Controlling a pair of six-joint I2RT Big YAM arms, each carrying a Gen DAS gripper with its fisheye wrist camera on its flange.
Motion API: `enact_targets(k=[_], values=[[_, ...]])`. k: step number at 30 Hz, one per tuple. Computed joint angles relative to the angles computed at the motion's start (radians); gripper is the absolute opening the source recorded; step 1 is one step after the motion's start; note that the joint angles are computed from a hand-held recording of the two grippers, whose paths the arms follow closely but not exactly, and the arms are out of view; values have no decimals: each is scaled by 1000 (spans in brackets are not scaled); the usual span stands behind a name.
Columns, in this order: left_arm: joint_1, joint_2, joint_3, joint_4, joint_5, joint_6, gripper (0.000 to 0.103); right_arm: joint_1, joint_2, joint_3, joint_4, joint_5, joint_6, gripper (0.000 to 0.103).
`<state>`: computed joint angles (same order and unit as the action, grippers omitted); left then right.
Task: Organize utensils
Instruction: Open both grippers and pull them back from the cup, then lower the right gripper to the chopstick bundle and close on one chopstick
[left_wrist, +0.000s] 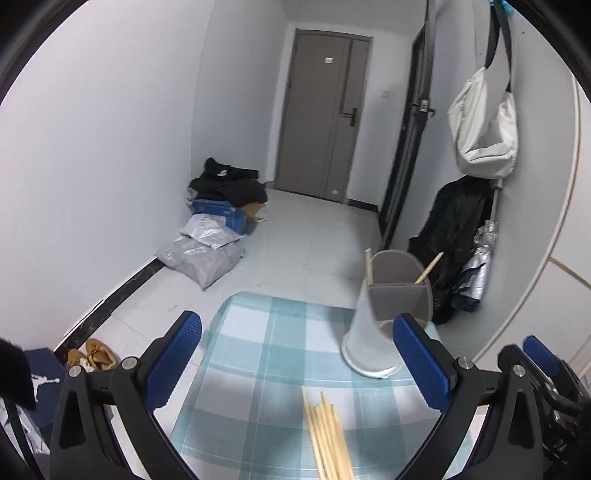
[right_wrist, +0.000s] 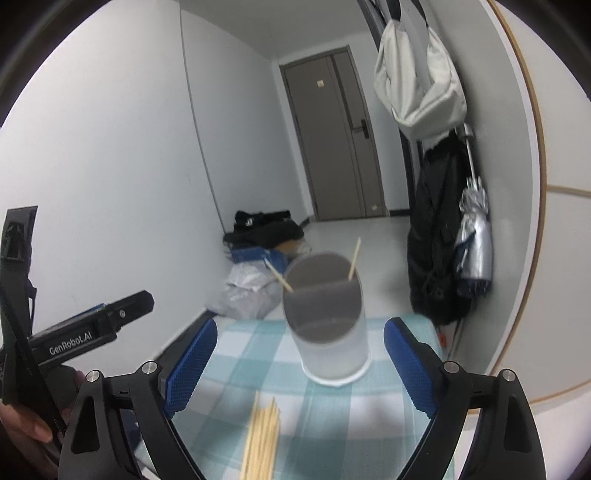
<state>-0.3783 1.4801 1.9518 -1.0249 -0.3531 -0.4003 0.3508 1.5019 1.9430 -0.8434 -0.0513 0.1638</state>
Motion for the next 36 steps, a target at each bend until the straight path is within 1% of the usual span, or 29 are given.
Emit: enact_targets(k=[2,5,9,11,12,14,16,18,19,20,22,23,24,25,26,29,30,32,33,35,36], values=[[2,0,-17,-9,-4,-18,102,3,3,-9,-18,15,-11,92],[3,0,-48,-6,-32,14,102,3,12,-18,-47,24,-21,92],[23,6,-47,-32,6,-8,102,9,41,-5,-119,35,-37,92],[33,10,-39,-46,22,-8,102,12,68,19,-173,43,-46,91],[39,11,-37,-51,26,-11,102,12,89,43,-215,29,-54,91],[52,15,-30,-68,41,-26,102,13,114,69,-261,7,-62,91],[67,21,-23,-82,59,-43,102,23,155,112,-325,18,-85,91],[83,35,-1,-116,67,-64,102,28,187,145,-367,20,-104,91],[89,48,13,-137,66,-72,102,32,215,175,-405,13,-115,90],[103,54,23,-156,86,-88,102,37,230,190,-427,12,-119,86],[124,46,12,-153,132,-124,102,48,287,255,-506,6,-142,80],[131,46,14,-159,146,-133,102,53,311,281,-534,6,-152,76],[137,47,17,-162,159,-133,102,59,341,315,-566,18,-159,74],[142,45,16,-162,165,-131,102,61,358,333,-584,23,-161,70],[142,41,11,-158,156,-129,102,60,384,364,-610,20,-165,66],[140,36,5,-149,142,-124,102,60,454,451,-680,2,-160,60],[140,34,4,-149,144,-126,102,62,469,471,-696,6,-160,58],[144,38,8,-155,154,-131,102,67,497,504,-727,21,-160,48],[148,42,13,-161,167,-134,102,68,508,519,-742,23,-161,46],[154,49,23,-171,195,-139,102,71,518,527,-761,16,-166,38],[155,52,29,-176,199,-142,102,72,522,532,-770,15,-170,37]])
